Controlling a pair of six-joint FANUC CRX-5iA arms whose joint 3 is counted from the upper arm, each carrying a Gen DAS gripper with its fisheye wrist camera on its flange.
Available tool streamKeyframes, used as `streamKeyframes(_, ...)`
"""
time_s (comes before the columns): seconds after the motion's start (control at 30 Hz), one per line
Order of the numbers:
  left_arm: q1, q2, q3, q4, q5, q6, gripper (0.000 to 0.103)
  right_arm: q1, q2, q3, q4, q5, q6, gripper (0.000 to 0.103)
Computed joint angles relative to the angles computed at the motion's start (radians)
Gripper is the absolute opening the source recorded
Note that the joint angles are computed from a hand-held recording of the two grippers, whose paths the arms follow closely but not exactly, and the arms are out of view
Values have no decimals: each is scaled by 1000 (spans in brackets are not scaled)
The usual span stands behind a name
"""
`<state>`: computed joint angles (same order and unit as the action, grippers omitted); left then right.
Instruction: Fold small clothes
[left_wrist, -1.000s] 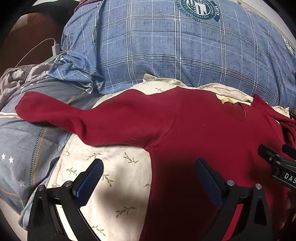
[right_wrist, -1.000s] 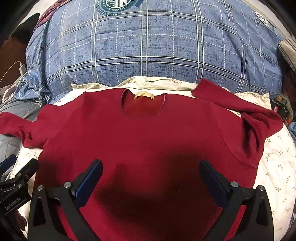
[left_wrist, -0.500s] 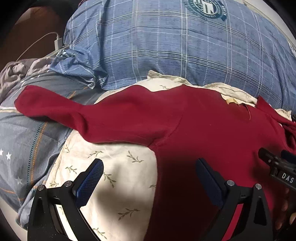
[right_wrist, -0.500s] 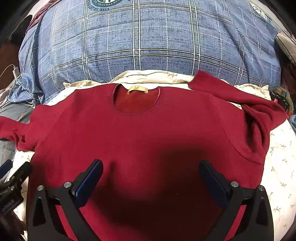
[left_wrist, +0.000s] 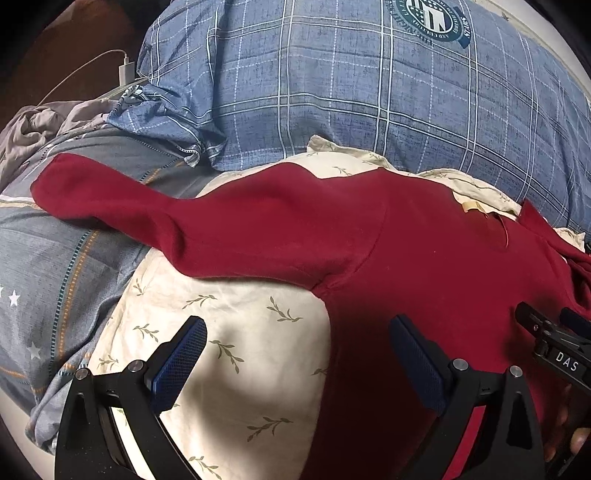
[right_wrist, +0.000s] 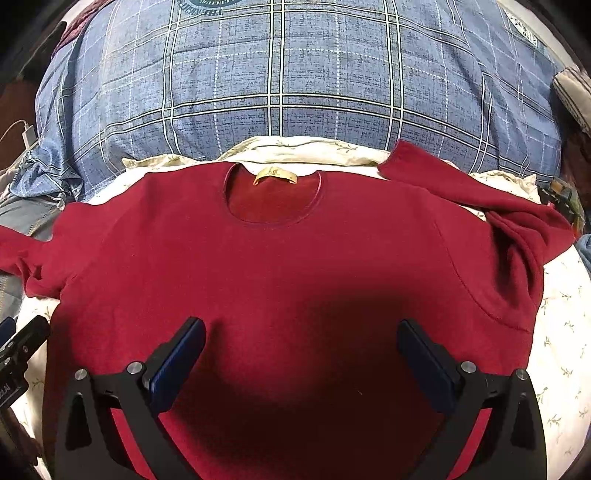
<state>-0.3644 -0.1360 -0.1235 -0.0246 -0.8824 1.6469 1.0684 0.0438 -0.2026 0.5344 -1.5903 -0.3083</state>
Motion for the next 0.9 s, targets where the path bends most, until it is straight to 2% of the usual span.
streamKeyframes(0.53,19,0,-8,13,7,7,99,-6,12,4,-16,2,16,103)
streamKeyframes(0.73,85,-18,4,50,3,-6,95,-5,0,-10,-15,22,3,103)
streamKeyframes(0.8,112,-19,33,10,-1,13,95,-5,-2,-12,-14,25,3,103)
streamKeyframes(0.9,134,-4,115,-121,-35,101,95,-4,0,-12,-13,25,7,103)
